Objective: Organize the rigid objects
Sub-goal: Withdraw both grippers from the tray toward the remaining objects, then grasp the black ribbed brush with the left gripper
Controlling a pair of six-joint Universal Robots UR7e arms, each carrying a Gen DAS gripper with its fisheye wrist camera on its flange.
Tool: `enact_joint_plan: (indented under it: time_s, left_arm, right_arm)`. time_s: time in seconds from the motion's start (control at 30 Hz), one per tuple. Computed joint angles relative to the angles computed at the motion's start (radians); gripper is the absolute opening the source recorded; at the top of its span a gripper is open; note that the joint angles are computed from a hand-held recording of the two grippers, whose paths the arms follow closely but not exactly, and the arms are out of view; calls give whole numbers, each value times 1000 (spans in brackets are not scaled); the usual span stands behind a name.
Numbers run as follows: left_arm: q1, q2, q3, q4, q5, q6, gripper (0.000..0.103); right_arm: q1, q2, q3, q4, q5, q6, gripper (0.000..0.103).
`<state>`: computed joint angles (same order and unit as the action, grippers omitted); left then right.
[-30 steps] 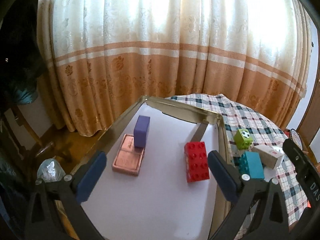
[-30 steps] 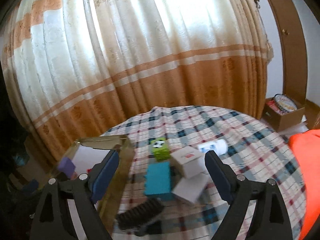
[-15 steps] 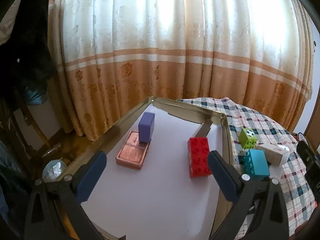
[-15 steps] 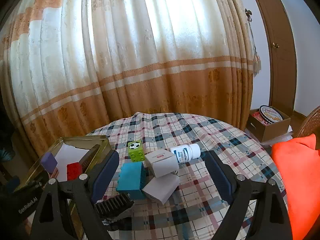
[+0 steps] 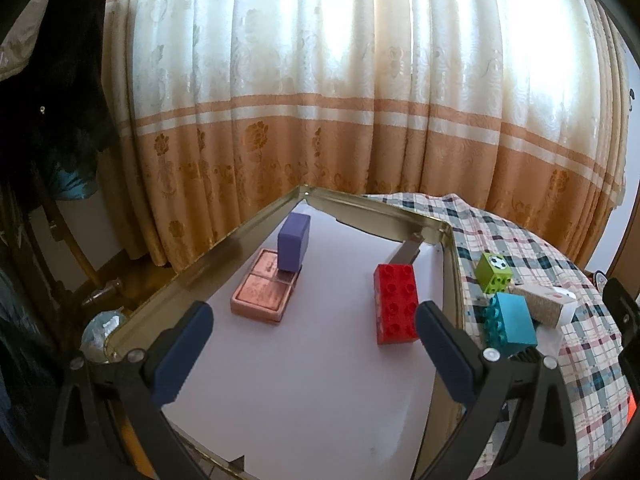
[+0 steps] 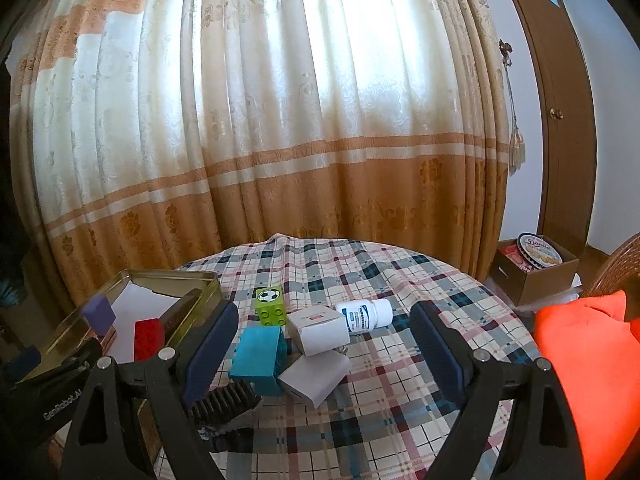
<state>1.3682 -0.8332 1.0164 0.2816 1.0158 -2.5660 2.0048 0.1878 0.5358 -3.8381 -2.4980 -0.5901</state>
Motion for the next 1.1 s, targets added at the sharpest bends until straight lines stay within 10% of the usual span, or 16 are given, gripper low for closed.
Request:
enact_joint_plan:
  time_s: [1.1]
  left_arm:
    - [-28, -9, 61, 64, 59, 93, 102]
  right_arm:
    - [-23, -131, 214, -195, -99, -62, 89]
